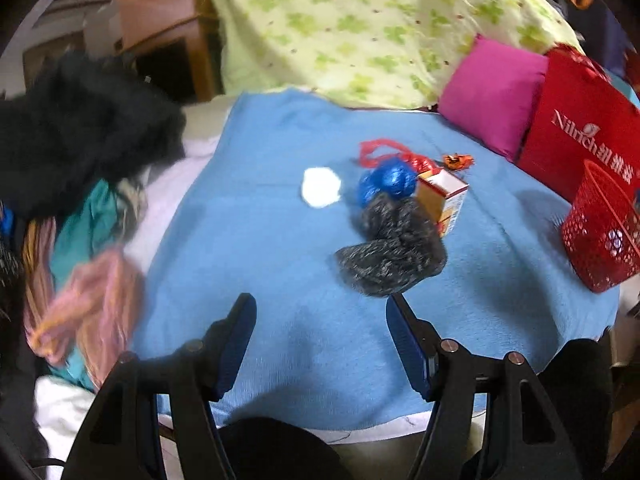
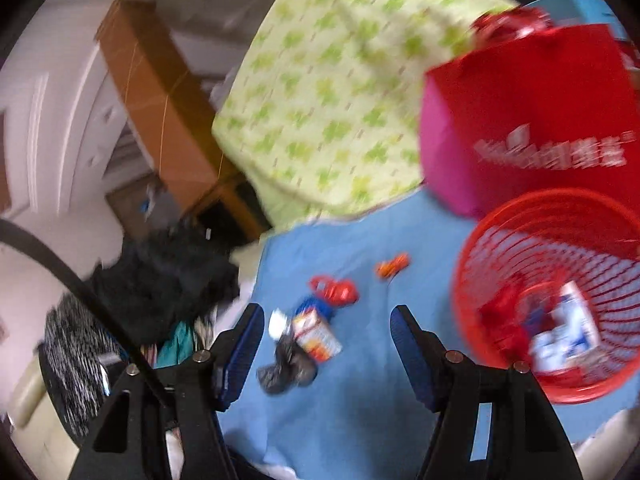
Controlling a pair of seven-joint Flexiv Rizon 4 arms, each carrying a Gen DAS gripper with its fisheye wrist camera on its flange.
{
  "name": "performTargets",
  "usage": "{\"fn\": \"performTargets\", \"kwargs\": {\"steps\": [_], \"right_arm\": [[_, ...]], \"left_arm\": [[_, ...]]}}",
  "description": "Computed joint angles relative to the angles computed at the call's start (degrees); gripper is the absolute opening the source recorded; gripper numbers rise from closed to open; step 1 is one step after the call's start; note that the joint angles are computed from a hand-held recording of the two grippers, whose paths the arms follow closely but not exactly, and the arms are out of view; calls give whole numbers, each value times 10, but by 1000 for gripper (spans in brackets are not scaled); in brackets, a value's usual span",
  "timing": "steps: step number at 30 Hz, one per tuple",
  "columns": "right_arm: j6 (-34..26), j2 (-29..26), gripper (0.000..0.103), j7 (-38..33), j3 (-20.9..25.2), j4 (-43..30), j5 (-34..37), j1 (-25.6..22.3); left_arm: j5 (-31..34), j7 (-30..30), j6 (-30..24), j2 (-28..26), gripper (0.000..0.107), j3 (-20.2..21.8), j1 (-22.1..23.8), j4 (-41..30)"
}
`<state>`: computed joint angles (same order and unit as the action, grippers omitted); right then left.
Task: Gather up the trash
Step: 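Grasp the red-and-white medicine box with the right tool, then grasp the black plastic bag with the left tool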
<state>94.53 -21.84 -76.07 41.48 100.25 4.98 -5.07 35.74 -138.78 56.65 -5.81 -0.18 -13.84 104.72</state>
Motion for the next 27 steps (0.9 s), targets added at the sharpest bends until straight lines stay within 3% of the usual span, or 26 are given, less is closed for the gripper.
{"fn": "performTargets", "kwargs": {"steps": [3, 7, 15, 19, 22, 23, 24, 27], "right_arm": [[-53, -23, 70, 1, -44, -33, -22, 65], [-116, -60, 70, 19, -153, -87, -72, 181], [-228, -189, 74, 19, -242, -263, -97, 290], [-286, -258, 74, 30, -275, -367, -112, 326], [-310, -295, 73, 21, -275, -424, -103, 331], [-309, -298, 57, 26, -283, -427, -101, 334], [-306, -302, 50, 23, -278, -431, -91, 329], [-267, -284, 50, 23, -282, -399, -73, 322]], "left_arm": [[-12, 7, 20, -3, 68, 1, 4, 14], [-40, 28, 52, -7, 68, 5, 11, 35], [-95, 73, 85, -19, 68, 13, 20, 53], [-125, 96, 92, -29, 68, 15, 24, 53], [-161, 123, 106, -42, 68, 13, 29, 50], [-177, 137, 112, -49, 68, 11, 31, 46], [-190, 148, 117, -56, 68, 10, 31, 43], [-236, 187, 135, -86, 70, 3, 33, 19]]}}
